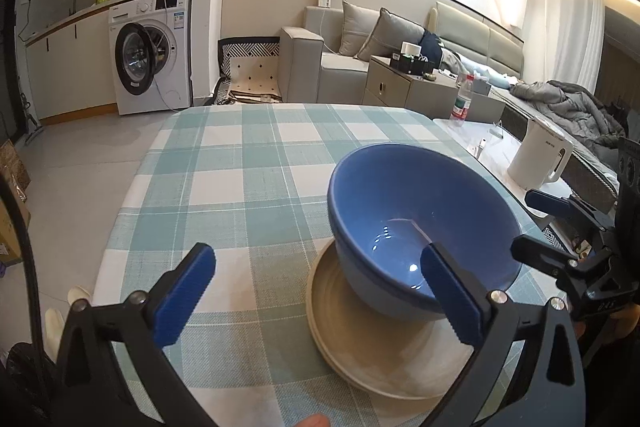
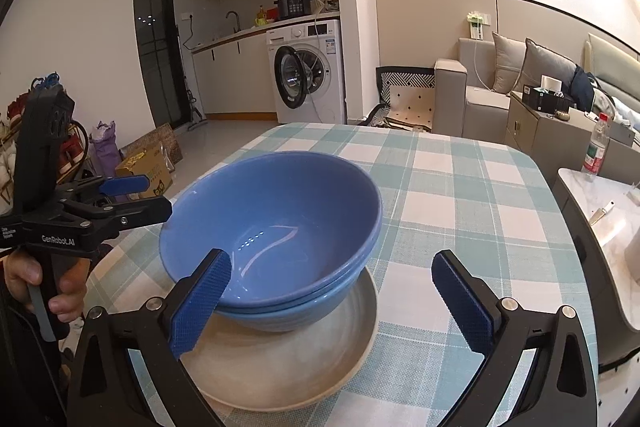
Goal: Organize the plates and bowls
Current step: 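Lower the bowl stack onto the cream plates and open the right gripper, then withdraw both open grippers from the stacked bowls and plates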
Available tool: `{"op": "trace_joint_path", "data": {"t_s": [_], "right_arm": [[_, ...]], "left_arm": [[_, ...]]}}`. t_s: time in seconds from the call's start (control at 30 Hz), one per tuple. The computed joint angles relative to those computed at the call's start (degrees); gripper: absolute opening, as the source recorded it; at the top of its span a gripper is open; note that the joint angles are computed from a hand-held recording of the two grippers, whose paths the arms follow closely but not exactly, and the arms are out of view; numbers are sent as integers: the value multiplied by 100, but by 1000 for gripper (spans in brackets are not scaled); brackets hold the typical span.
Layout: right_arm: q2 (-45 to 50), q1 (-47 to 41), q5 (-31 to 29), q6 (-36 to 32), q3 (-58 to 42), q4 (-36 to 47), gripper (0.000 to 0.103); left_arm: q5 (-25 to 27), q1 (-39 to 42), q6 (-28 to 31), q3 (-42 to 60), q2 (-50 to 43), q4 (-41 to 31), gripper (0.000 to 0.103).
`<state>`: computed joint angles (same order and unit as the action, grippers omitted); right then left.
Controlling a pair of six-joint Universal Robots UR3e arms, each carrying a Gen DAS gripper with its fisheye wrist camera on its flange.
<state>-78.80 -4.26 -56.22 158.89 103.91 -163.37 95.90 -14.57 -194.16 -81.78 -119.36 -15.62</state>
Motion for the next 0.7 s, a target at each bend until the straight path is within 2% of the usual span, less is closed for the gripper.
{"op": "trace_joint_path", "data": {"t_s": [0.27, 0.43, 0.57, 0.7], "right_arm": [[-263, -331, 492, -181, 759, -681, 102], [-348, -498, 732, -217, 1157, -1048, 102], [-382, -627, 965, -276, 1342, -1183, 102], [-368, -675, 1050, -398, 1514, -1328, 102]], "left_arm": [[473, -154, 207, -841, 145, 1088, 103], [547, -160, 314, -1263, 145, 1746, 103], [412, -97, 210, -1589, 164, 2200, 103], [541, -144, 152, -1751, 83, 2530, 103]]}}
